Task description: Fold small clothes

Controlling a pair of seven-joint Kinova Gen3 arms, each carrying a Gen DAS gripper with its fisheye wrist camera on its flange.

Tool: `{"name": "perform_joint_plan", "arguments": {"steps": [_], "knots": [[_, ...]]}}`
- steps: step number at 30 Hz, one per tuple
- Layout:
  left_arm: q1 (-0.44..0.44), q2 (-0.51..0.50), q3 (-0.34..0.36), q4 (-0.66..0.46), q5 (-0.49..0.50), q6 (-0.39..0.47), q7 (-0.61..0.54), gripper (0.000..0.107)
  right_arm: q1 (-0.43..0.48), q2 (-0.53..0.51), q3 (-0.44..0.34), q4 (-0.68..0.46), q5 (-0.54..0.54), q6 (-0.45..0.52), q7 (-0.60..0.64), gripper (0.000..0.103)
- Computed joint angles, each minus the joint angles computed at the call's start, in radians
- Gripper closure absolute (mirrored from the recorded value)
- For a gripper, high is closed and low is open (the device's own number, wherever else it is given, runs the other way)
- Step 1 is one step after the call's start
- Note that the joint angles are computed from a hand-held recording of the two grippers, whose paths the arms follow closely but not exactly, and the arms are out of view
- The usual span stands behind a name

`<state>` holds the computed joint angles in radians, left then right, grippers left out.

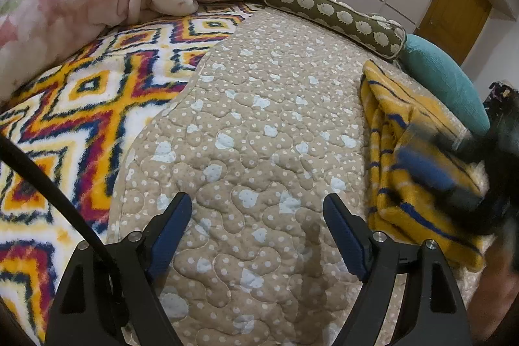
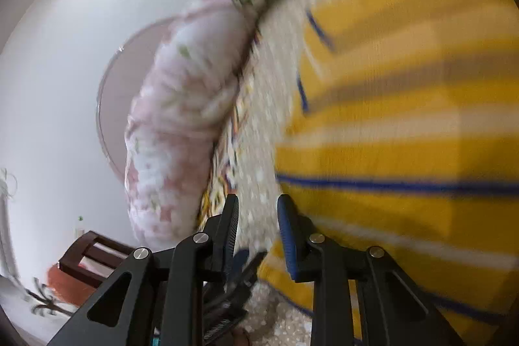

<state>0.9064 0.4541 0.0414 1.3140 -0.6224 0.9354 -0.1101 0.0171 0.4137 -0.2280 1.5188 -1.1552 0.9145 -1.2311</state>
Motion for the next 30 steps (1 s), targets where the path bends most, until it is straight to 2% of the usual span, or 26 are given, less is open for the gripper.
{"name": "perform_joint_plan", "arguments": {"steps": [2, 6, 8, 10, 13, 15, 17, 19, 20, 23, 24, 26, 30], "knots": [[-0.004, -0.006, 0.001, 0.009, 0.004, -0.013, 0.005, 0.025, -0.019, 0.007, -0.004, 0.012, 0.036, 0.02, 0.02, 0.087], [-0.007, -0.01, 0.004, 0.017, 0.003, -0.022, 0.001, 0.022, 0.034, -0.057, -0.017, 0.124, -0.02, 0.05, 0.121, 0.086], [-0.02, -0.006, 0.016, 0.011, 0.015, -0.031, -0.034, 0.012, 0.04, -0.124, 0.035, 0.18, -0.004, 0.087, 0.136, 0.085], [-0.035, -0.004, 0.025, 0.011, 0.034, -0.051, -0.076, 0.005, 0.004, -0.196, 0.117, 0.224, 0.045, 0.105, 0.132, 0.081], [-0.038, 0.011, 0.024, -0.015, 0.058, -0.038, -0.122, 0.005, 0.001, -0.335, 0.173, 0.305, 0.159, 0.097, 0.106, 0.076], [-0.031, 0.033, 0.02, -0.054, 0.066, -0.001, -0.148, 0.005, 0.069, -0.427, 0.144, 0.351, 0.24, 0.093, 0.082, 0.073], [-0.022, 0.063, 0.015, -0.115, 0.084, 0.064, -0.193, 0.005, 0.103, -0.52, 0.151, 0.393, 0.309, 0.085, 0.045, 0.067], [-0.026, 0.097, 0.023, -0.185, 0.11, 0.139, -0.264, 0.005, 0.086, -0.609, 0.211, 0.447, 0.351, 0.06, 0.015, 0.063], [-0.031, 0.117, 0.043, -0.221, 0.102, 0.18, -0.291, 0.005, 0.049, -0.643, 0.252, 0.462, 0.377, 0.043, -0.014, 0.062], [0.022, 0.128, 0.013, -0.26, 0.08, 0.26, -0.274, 0.005, 0.025, -0.722, 0.297, 0.495, 0.433, 0.002, -0.054, 0.059], [0.06, 0.116, -0.014, -0.253, 0.069, 0.273, -0.236, 0.005, 0.042, -0.75, 0.283, 0.5, 0.47, -0.011, -0.077, 0.058], [0.134, 0.084, -0.042, -0.224, 0.01, 0.286, -0.154, 0.005, 0.115, -0.787, 0.205, 0.494, 0.531, -0.025, -0.121, 0.056], [0.319, 0.07, -0.08, -0.273, -0.153, 0.438, -0.058, 0.005, 0.258, -0.868, 0.019, 0.472, 0.693, -0.055, -0.205, 0.051]]}}
